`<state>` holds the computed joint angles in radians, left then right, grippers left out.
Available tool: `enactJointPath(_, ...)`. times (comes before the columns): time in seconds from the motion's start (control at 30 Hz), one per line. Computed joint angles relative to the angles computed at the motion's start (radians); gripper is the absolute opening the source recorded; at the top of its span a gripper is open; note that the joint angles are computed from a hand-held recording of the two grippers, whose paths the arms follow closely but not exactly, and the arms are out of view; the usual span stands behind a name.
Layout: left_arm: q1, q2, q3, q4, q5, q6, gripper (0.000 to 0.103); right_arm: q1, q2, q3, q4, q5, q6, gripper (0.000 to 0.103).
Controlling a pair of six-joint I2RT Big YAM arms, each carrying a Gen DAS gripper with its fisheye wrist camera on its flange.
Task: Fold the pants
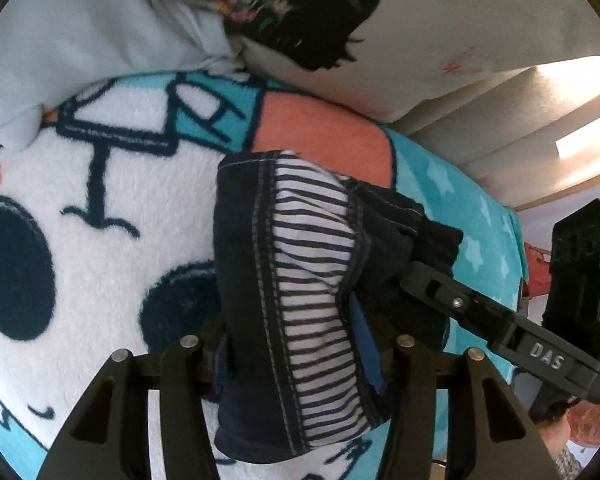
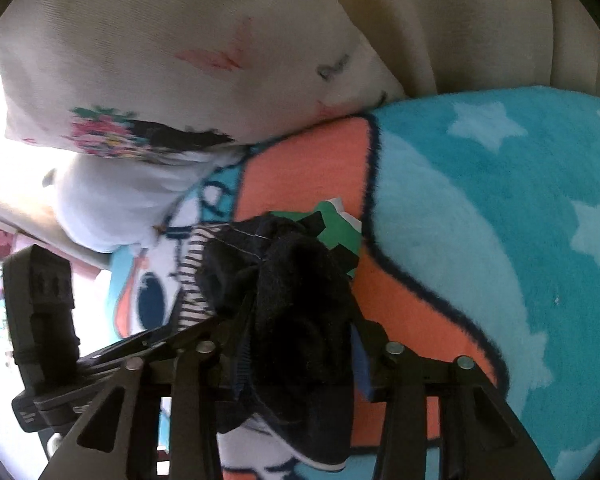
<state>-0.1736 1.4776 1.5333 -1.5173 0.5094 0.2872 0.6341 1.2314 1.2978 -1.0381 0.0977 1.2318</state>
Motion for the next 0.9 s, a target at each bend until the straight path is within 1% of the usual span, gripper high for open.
enactJointPath(0.03,0.005,0.002,0.001,-0.013,0.01,0.01,0.052,-0.003,0.007,-0.002,-0.012,-0.003,0.007,0.06)
enactJointPath(0.1,0.022,-0.002,0.008,-0.043,0.026,0.035,0.052,-0.008,0.007,-0.01,-0.015,-0.009,0.029,0.066)
enactJointPath(0.13,0.035,-0.003,0.02,-0.065,0.035,0.049,0.052,-0.01,-0.001,-0.017,-0.008,-0.013,0.043,0.066)
enactJointPath(0.2,0.058,-0.011,0.035,-0.083,0.036,0.061,0.052,-0.012,-0.018,-0.014,-0.016,-0.003,0.063,0.066)
enactJointPath(0.27,0.08,-0.033,0.044,-0.085,0.042,0.07,0.053,0.001,-0.037,0.011,-0.06,0.063,0.075,0.066)
enactJointPath(0.33,0.098,-0.057,0.041,-0.076,0.049,0.074,0.054,0.02,-0.04,0.062,-0.128,0.147,0.087,0.066)
enactJointPath(0.37,0.106,-0.067,0.033,-0.074,0.06,0.072,0.056,0.025,-0.043,0.075,-0.131,0.17,0.09,0.066)
enactJointPath(0.4,0.107,-0.073,0.022,-0.07,0.066,0.066,0.057,0.029,-0.05,0.082,-0.111,0.183,0.089,0.066)
enactJointPath(0.43,0.108,-0.079,0.003,-0.066,0.07,0.059,0.057,0.027,-0.055,0.083,-0.083,0.176,0.083,0.066)
enactJointPath(0.47,0.103,-0.081,-0.014,-0.059,0.062,0.055,0.057,0.018,-0.06,0.074,-0.027,0.149,0.074,0.066)
enactJointPath(0.53,0.084,-0.082,-0.055,-0.046,0.023,0.045,0.057,0.004,-0.056,0.051,0.06,0.083,0.071,0.066)
enactJointPath(0.6,0.078,-0.083,-0.09,-0.039,0.007,0.039,0.057,-0.009,-0.036,0.025,0.111,0.021,0.099,0.066)
enactJointPath(0.67,0.076,-0.081,-0.11,-0.034,0.001,0.037,0.057,-0.017,-0.006,0.01,0.113,-0.015,0.118,0.066)
enactJointPath(0.73,0.086,-0.079,-0.114,-0.045,0.017,0.044,0.057,-0.026,0.023,0.002,0.104,-0.035,0.128,0.066)
enactJointPath(0.83,0.112,-0.091,-0.103,-0.064,0.031,0.075,0.057,-0.027,0.019,0.003,0.104,-0.026,0.139,0.066)
enactJointPath(0.9,0.127,-0.107,-0.097,-0.067,0.038,0.086,0.057,-0.01,0.008,0.021,0.08,0.009,0.15,0.067)
